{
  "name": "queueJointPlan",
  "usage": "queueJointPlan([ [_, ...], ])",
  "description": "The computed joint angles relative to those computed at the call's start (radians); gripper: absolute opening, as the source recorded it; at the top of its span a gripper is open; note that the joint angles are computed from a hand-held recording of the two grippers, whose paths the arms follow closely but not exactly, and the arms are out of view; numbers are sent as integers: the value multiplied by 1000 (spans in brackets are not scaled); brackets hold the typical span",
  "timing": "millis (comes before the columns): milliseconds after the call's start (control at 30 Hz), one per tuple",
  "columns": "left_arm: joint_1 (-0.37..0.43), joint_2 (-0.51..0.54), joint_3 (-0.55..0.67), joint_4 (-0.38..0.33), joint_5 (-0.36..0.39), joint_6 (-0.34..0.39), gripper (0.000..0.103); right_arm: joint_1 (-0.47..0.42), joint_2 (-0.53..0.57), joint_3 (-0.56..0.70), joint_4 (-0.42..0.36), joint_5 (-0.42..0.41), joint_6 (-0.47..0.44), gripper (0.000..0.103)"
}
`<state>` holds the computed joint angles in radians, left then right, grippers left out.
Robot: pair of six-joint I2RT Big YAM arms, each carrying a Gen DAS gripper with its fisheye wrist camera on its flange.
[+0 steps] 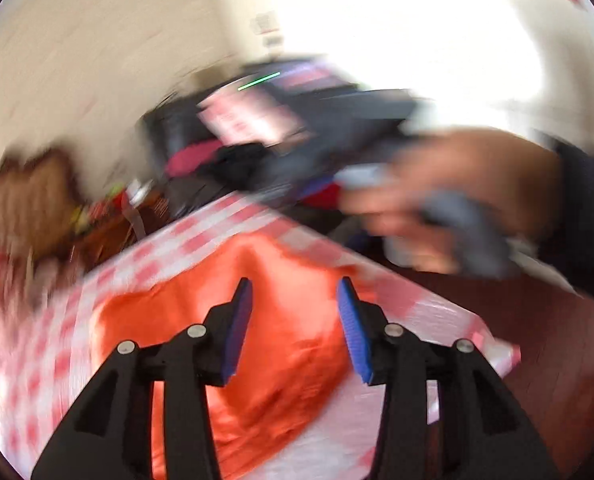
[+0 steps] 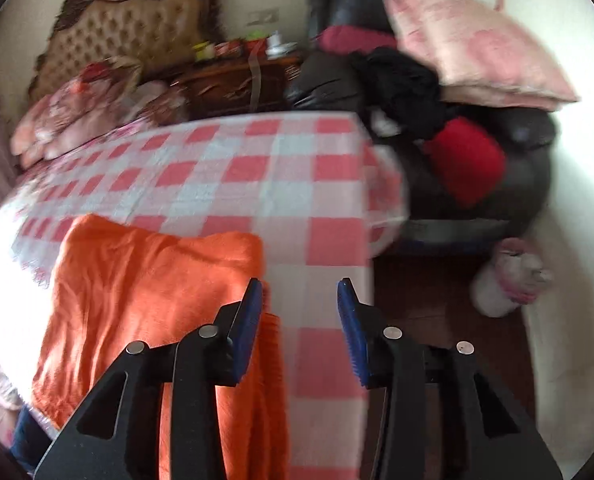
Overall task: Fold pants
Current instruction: 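Open both tools to release the folded pants onto the sheet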
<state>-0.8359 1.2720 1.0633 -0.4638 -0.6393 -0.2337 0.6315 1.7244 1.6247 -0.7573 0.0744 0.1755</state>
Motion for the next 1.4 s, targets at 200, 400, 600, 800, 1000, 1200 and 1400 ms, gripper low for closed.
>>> queueJointPlan([
  [200, 222, -9, -12, -217, 275, -230, 23, 131, -97, -131, 45, 199, 97, 74],
  [400, 243, -118, -134, -298, 190, -248, 22, 188, -14, -141, -16, 290, 119, 80],
  [600, 319, -226, -185, -340, 179, -273, 26, 171, -25, -175, 18, 257, 146, 86],
  [800, 317, -227, -166, -260, 278, -220, 56, 166, -24, -175, 19, 244, 155, 86],
  [1000, 334, -107, -103, -345, 353, -265, 83, 169, -30, -184, 17, 245, 159, 86],
  [1200, 347, -126, -101, -415, 289, -358, 97, 167, -39, -195, 11, 236, 162, 89],
  [1400, 411, -189, -155, -437, 209, -403, 101, 162, -69, -216, -20, 221, 175, 91],
])
